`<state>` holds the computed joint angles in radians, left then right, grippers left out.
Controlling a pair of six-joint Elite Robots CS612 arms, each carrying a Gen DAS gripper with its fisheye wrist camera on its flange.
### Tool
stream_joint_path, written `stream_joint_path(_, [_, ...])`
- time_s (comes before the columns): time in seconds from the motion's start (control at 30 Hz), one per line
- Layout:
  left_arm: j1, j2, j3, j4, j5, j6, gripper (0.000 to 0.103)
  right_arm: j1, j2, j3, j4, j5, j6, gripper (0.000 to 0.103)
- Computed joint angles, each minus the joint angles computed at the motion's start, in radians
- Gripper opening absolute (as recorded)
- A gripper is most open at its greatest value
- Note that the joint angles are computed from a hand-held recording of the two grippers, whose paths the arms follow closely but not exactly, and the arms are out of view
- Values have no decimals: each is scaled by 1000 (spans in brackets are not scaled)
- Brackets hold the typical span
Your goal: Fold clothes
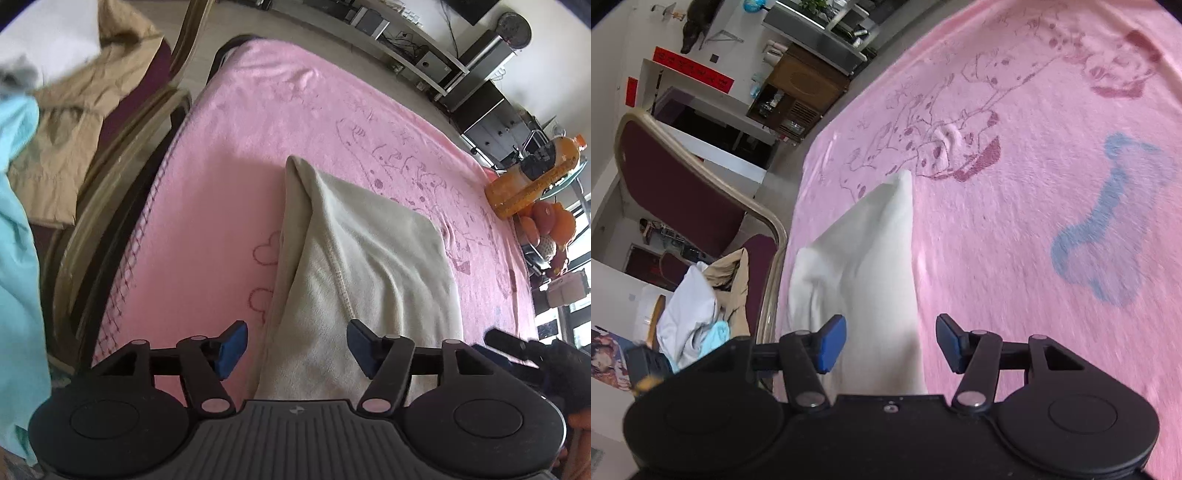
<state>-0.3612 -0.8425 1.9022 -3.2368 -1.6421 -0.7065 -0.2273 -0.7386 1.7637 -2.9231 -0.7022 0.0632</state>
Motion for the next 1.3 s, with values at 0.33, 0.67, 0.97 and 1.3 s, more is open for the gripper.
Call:
stream_joint_path(0.33, [44, 57, -54, -34, -146, 35, 62, 9, 60, -72, 98, 75, -11, 46])
stream_joint_path(0.67, [52, 101, -95, -101, -222, 80, 64, 4, 101, -98, 144, 208, -17, 42])
stream_joint_path(0.97, [-32, 55, -53, -90, 20, 153, 23, 29, 79, -52, -35, 79, 7, 25])
stream_joint_path(1.3, [-188, -33, 5, -129, 251, 210, 22, -27, -60, 90, -146, 39, -64, 20])
